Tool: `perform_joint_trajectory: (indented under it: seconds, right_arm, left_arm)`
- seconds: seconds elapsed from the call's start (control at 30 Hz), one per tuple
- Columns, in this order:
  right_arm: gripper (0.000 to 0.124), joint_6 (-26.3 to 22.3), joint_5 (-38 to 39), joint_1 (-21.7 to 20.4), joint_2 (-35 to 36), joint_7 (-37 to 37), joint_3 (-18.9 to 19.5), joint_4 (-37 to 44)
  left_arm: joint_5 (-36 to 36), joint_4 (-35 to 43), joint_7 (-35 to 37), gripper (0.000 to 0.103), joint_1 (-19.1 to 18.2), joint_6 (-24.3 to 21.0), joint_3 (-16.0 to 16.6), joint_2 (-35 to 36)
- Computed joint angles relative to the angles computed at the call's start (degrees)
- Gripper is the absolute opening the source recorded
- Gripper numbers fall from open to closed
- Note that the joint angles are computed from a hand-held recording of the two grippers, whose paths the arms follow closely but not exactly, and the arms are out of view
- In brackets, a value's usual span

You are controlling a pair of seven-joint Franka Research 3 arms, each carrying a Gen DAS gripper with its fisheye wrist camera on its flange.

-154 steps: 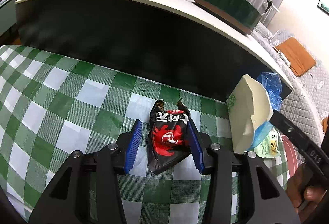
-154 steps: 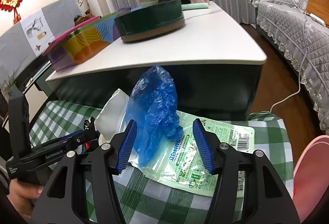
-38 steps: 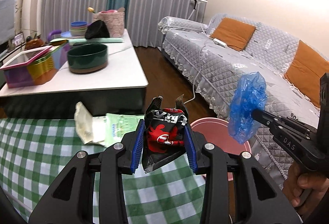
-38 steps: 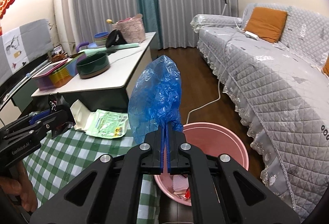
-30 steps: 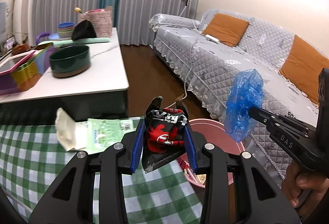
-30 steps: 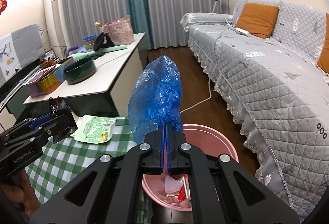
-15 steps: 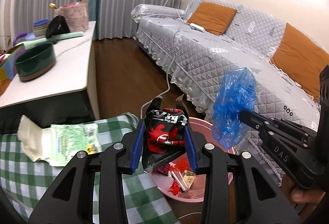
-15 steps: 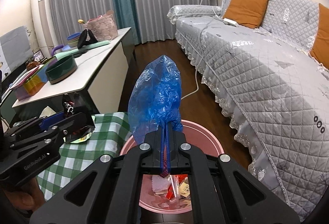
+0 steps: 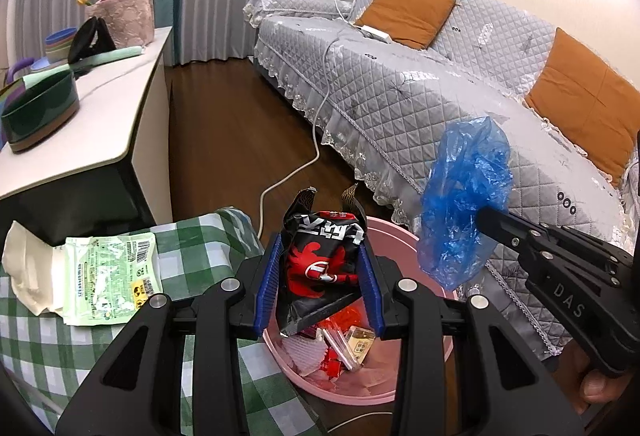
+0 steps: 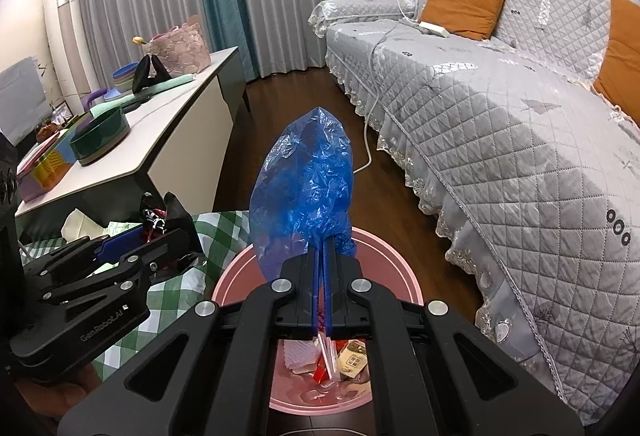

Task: Collect trash

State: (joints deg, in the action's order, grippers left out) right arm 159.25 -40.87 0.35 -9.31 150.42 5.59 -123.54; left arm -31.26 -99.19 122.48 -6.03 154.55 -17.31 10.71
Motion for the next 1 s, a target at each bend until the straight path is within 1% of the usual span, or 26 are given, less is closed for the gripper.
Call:
perform_joint_trajectory:
  seconds: [0.13,0.2,0.23,0.3,0.33,0.37,0.43,0.63,0.77,0.9,1.0]
  right_arm:
    - [0.002,-0.42,0.05,0.05,-0.07,0.07,0.02,-0.01]
    - [0.002,-0.52,-0.17,-0.03,-0.2,0.21,0.03,-0.08]
    - [0.004,-0.82,-0.54,-0.14,-0.29,0.63,0.14,-0.08]
    - [0.009,-1.39,0.11,-0.02,-0.21,0.32,-0.04,-0.01]
    - [0.018,-1.67,0.07,-0.07,-0.22,0.58,-0.03,0.0]
    - [0.03,-2.36,-0.57,-0.25,-0.28,1.5,0.18,0.1]
    - [0.043,-2.83,-0.99,-0.26,-0.42,2.24,0.14,0.12]
    - [0.045,-2.83,-1.57,-0.3,-0.78,3.79,0.08,-0.04]
    - [0.045,-1.95,-2.68,-0.45,-0.96,5.35,0.45,-0.01]
    - [0.045,-0.29,-3.37,-0.1,-0.78,6.82,0.97,0.29]
    - [0.045,1.35,-3.81,0.47,-0.31,7.28,1.51,0.83]
  left_arm:
    - [1.17,1.12,-0.85,0.036,-0.27,-0.53,-0.03,0.85]
    - [0.88,1.95,-0.54,0.037,0.01,-1.71,-0.32,1.25]
    - [0.89,2.09,-0.55,0.038,0.05,-1.89,-0.35,1.32]
    - [2.02,2.68,-1.67,0.045,-0.2,-2.32,-0.06,1.61]
    - [2.25,2.88,-2.12,0.049,-0.17,-2.42,-0.01,1.71]
    - [2.17,2.98,-2.23,0.049,-0.05,-2.51,-0.08,1.7]
    - [2.01,2.81,-2.21,0.049,0.13,-2.53,-0.2,1.43]
    - [0.58,1.01,-1.61,0.049,0.52,-1.98,0.14,-0.66]
    - [-2.44,-2.42,0.77,0.049,1.05,-1.72,1.07,-4.05]
    - [-5.99,-6.3,4.1,0.049,1.15,-2.06,3.41,-7.63]
    - [-8.89,-9.5,6.85,0.049,1.56,-2.37,6.09,-10.48]
